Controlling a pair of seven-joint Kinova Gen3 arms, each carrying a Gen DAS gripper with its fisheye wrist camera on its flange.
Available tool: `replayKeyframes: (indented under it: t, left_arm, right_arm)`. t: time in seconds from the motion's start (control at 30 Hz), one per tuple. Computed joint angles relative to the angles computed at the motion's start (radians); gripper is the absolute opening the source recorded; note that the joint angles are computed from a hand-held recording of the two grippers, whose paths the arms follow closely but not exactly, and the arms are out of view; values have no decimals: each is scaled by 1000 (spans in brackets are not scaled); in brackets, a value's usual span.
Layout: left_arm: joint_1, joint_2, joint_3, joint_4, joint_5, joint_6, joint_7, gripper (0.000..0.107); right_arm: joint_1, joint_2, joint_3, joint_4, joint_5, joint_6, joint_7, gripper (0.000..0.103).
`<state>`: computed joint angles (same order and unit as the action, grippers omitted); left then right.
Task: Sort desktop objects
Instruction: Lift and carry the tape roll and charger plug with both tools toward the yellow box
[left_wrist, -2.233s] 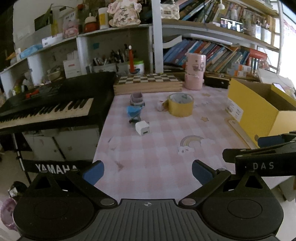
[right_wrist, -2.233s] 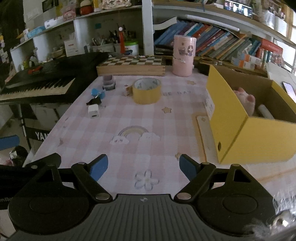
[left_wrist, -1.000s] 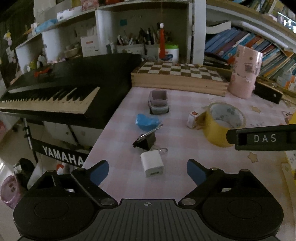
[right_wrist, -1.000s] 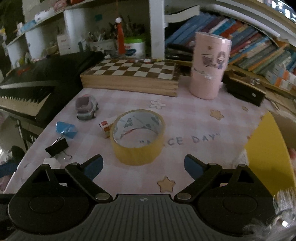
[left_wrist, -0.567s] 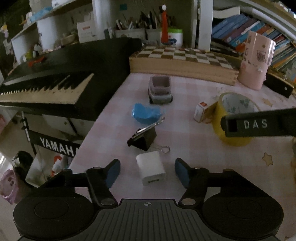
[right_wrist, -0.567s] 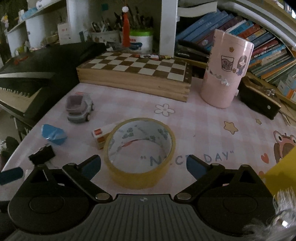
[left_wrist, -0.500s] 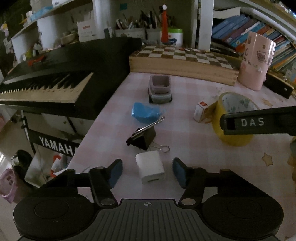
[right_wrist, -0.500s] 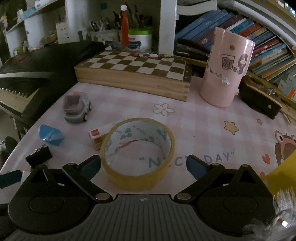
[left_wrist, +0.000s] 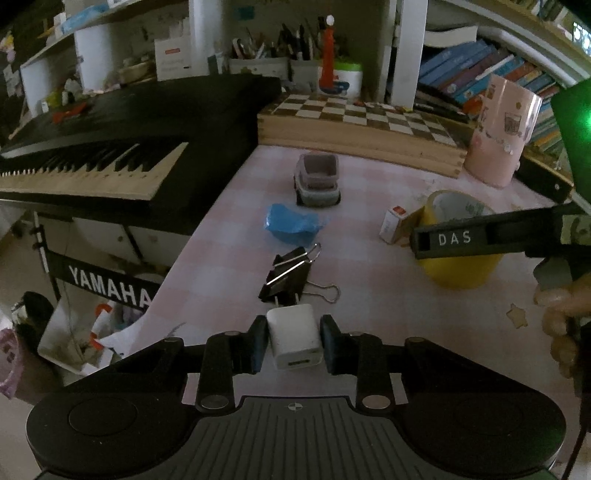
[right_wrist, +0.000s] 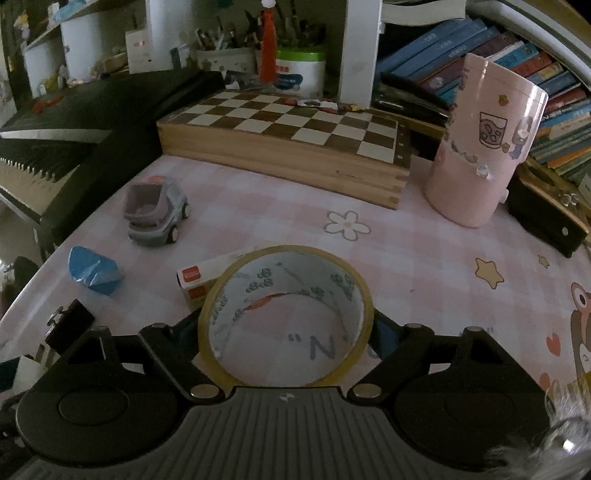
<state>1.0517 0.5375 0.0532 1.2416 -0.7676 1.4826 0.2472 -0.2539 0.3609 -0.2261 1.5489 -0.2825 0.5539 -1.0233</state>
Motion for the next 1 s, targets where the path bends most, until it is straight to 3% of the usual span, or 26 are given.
replayKeyframes:
  t: [0.2,0.5,0.7,1.0]
  left_arm:
    - [24,-17,4,8,-31,6,10,29]
    - [80,-45,20,8,-99,55,30,29]
    - [110,-78,47,27,-143,70,20,29]
    - [162,-110,87,59,-189,91,42,29]
  right_arm:
    - [31,-35,-10,23,-50,6,7,86]
    - [109,-167,-20,131,-217,21,134,86]
    - [106,-281,37,219,-321,55,228,86]
    - [48,-421,138,321,-347,114,224,86]
